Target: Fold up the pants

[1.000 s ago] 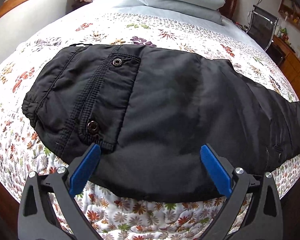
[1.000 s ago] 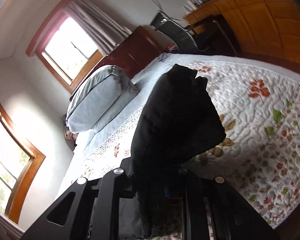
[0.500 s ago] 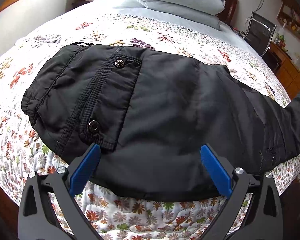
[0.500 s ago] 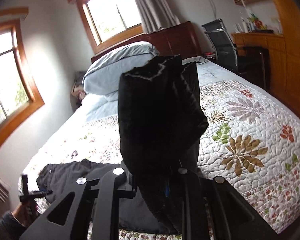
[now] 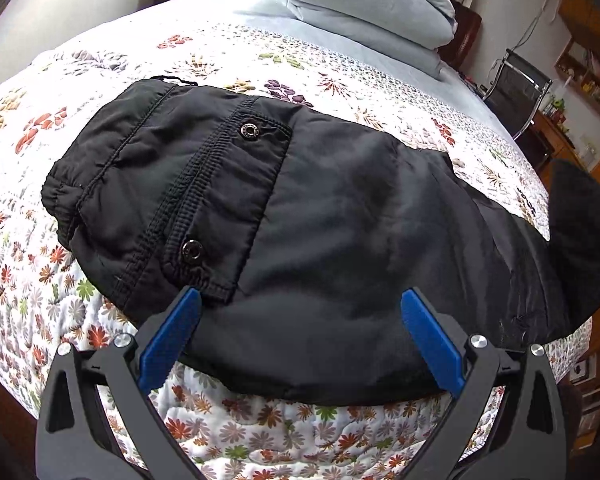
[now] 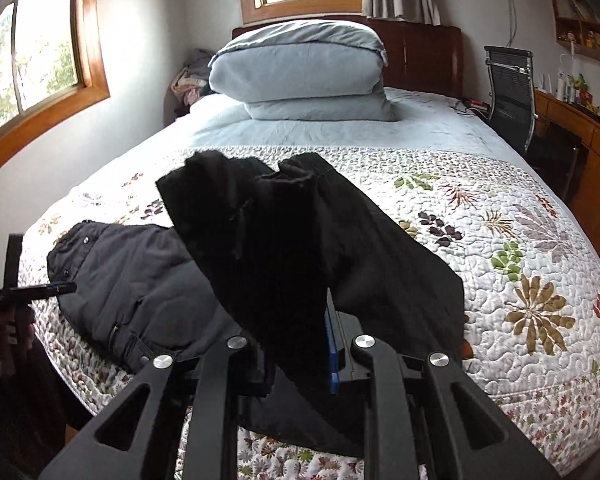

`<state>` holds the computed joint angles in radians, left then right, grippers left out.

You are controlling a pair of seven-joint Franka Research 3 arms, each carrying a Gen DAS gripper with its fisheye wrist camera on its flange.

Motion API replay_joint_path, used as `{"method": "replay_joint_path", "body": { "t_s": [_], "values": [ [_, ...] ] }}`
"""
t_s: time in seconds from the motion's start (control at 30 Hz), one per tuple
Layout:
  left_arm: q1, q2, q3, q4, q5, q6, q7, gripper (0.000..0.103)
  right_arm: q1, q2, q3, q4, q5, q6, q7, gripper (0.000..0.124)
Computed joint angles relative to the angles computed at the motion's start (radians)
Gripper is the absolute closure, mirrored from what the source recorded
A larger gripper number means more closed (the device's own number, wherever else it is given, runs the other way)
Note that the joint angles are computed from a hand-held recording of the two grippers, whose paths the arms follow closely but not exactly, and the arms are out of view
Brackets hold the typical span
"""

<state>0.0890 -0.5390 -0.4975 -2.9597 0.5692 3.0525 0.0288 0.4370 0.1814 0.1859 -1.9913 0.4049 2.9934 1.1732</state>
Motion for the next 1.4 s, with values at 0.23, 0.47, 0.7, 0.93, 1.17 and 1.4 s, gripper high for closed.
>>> {"method": "replay_joint_path", "body": {
  "t_s": [0.23,0.47,0.7,0.93,1.17,1.4],
  "values": [
    [0.006,-0.006,0.001,-0.011,-0.004,0.024,0.002,0.003,0.162,0.070,-0.144,0.028,-0.388,-0.056,0.264,0.105],
    [0.022,-0.012,-0.010,-0.026,-0.029,0.055,0.015,0.003,0.209,0.093,-0.179,0.007,-0.604,-0.059,0.375,0.095],
    [0.024,-0.008,-0.012,-0.026,-0.052,0.059,0.041,0.003,0.083,0.069,-0.003,-0.059,-0.447,-0.053,0.124,0.049],
    [0.036,-0.008,-0.031,-0.022,-0.066,0.056,0.046,0.003,-0.035,0.024,0.145,-0.078,-0.017,-0.017,-0.164,0.050],
    [0.042,-0.005,-0.043,-0.017,-0.060,0.053,0.035,0.003,0.091,0.095,0.011,0.008,-0.179,-0.065,-0.039,0.075],
    [0.053,-0.006,-0.049,-0.026,-0.065,0.077,0.033,0.003,-0.002,0.078,0.125,0.016,0.045,-0.114,-0.252,0.101]
  ]
}}
